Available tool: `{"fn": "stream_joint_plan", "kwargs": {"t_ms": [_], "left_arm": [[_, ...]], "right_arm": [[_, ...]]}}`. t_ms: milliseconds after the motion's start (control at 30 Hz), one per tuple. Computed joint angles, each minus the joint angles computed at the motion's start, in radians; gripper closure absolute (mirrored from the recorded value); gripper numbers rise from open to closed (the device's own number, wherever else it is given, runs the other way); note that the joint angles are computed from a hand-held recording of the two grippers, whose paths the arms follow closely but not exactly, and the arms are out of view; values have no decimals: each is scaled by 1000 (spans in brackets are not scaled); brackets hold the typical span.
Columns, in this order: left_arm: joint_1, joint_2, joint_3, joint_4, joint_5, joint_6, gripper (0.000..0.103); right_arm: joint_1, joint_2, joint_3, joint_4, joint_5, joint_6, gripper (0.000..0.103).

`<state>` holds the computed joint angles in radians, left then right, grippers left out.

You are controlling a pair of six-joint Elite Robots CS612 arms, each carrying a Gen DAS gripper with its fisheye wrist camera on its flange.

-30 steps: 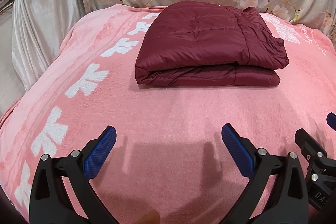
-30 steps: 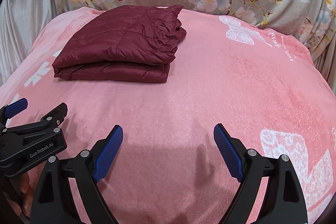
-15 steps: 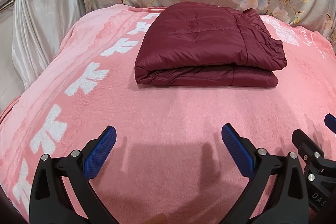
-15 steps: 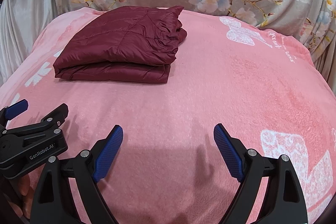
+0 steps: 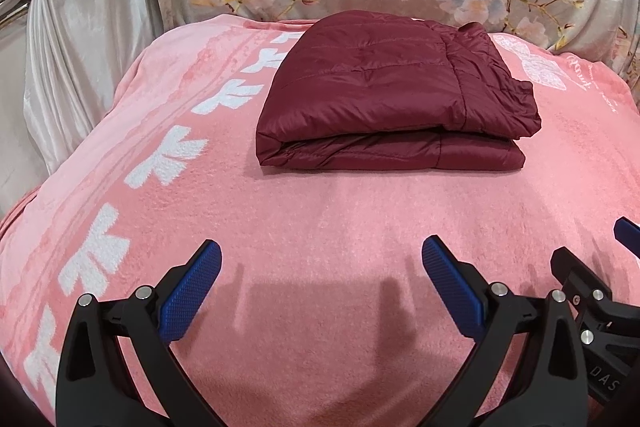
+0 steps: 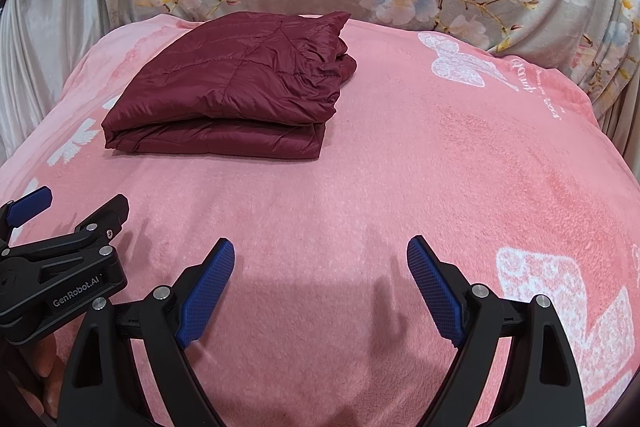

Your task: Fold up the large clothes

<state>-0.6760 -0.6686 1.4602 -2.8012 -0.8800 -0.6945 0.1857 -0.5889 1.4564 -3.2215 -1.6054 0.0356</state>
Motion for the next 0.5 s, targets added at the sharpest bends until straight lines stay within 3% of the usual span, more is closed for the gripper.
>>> {"fn": "stream_joint_plan", "kwargs": {"t_ms": [500], "left_arm": [[-1, -1, -2, 7, 0, -2, 5]], "right_arm": [[1, 0, 0, 0, -2, 1, 17]]}}
